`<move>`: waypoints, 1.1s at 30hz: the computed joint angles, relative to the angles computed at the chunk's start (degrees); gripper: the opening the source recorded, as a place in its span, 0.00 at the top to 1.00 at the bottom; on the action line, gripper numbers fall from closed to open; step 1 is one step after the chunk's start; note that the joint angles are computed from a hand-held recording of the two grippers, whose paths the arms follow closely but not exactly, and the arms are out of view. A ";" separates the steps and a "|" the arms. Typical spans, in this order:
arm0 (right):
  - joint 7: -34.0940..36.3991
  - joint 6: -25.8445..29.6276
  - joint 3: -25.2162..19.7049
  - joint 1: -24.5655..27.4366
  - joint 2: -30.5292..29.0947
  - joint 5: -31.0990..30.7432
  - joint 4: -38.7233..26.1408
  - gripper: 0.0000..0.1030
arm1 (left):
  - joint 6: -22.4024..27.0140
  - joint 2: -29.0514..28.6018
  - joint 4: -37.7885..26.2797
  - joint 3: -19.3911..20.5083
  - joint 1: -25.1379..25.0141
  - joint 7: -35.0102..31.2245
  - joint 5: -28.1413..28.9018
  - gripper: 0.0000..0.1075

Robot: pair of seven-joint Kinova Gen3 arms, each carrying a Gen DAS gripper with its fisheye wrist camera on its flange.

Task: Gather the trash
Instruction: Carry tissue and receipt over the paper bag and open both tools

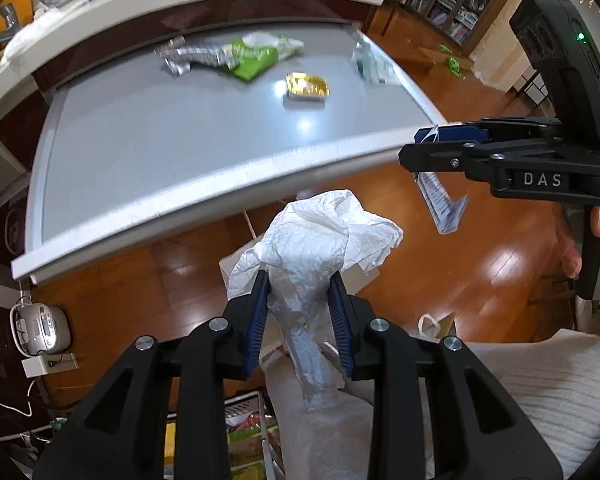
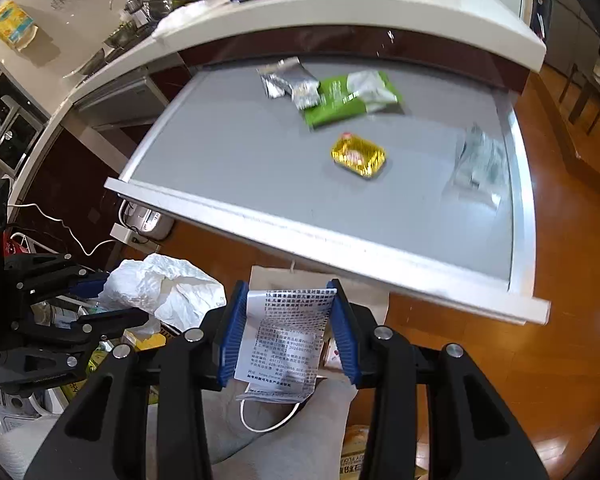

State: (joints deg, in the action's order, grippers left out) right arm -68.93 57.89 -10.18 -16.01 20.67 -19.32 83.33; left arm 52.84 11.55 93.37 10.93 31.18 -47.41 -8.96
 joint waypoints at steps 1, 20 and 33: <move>-0.08 -0.40 0.05 -0.13 0.09 0.15 0.55 0.61 | 0.03 0.27 0.08 0.06 0.14 0.03 -0.10 0.71; -4.05 -4.00 -0.11 -4.72 7.97 6.49 1.08 0.61 | -2.55 9.32 2.46 -1.95 -0.61 -1.72 3.24 0.71; -5.88 -4.40 0.26 -6.67 9.57 9.92 1.14 0.61 | -2.74 12.82 1.23 -2.42 -0.80 -4.29 5.39 0.71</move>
State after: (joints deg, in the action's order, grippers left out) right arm -74.81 53.48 -9.93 -22.68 30.24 -9.40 84.47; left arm 50.10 24.37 94.61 8.51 30.38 -51.70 -3.58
